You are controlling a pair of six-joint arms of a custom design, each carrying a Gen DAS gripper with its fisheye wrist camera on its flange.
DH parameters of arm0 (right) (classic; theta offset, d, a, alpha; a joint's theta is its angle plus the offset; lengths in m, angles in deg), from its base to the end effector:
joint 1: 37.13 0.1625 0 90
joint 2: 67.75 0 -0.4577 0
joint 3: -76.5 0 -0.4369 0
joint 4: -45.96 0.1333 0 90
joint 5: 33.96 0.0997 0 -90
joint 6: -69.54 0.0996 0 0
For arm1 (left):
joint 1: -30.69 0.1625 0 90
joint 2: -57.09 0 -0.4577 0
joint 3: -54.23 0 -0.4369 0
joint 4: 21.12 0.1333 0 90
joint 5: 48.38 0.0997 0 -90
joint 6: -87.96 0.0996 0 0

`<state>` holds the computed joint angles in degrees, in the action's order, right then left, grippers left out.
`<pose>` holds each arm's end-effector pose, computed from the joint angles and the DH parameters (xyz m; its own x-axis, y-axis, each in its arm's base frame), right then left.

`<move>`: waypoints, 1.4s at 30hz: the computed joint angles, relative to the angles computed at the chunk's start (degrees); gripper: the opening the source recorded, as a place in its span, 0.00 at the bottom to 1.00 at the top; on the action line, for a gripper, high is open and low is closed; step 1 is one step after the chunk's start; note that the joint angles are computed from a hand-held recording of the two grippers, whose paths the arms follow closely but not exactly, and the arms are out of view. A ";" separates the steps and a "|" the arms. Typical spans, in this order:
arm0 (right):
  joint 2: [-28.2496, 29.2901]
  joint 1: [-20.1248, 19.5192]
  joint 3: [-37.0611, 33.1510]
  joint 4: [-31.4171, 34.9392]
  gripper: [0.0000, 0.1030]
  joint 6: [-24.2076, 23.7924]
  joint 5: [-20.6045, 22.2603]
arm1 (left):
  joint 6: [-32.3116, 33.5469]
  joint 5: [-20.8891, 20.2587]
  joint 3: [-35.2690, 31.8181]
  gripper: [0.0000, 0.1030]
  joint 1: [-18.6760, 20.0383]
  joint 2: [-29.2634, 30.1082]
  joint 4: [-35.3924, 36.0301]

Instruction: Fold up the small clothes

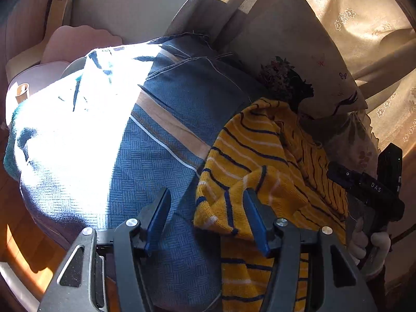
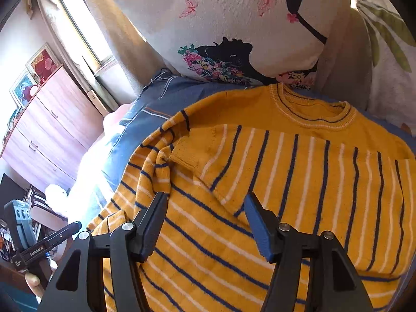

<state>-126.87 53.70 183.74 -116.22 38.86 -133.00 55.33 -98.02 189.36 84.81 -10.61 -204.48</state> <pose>0.1272 -0.6559 0.1809 -0.8433 -0.4231 0.3314 -0.5157 0.8106 -0.2774 -0.1118 -0.4921 0.1579 -0.9439 -0.2100 -0.2547 0.0215 0.7308 -0.6823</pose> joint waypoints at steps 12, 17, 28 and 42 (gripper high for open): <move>-2.75 1.09 4.97 7.25 0.67 -3.92 4.07 | -1.53 -1.81 1.95 0.55 -0.59 0.46 -3.28; -1.43 5.49 11.11 -0.73 0.67 -18.91 0.57 | -4.14 2.80 4.29 0.55 -1.17 -3.43 -0.87; 7.31 11.09 12.99 -15.87 0.07 -33.08 -9.31 | -5.83 5.03 5.79 0.56 -2.09 -6.60 0.77; -11.53 3.39 -2.39 -5.98 0.07 3.49 13.44 | 1.48 3.04 -0.67 0.59 -3.81 -1.44 -1.20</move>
<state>-138.40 57.08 181.35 -122.20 42.34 -119.56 56.81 -94.98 188.68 81.00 -12.04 -205.67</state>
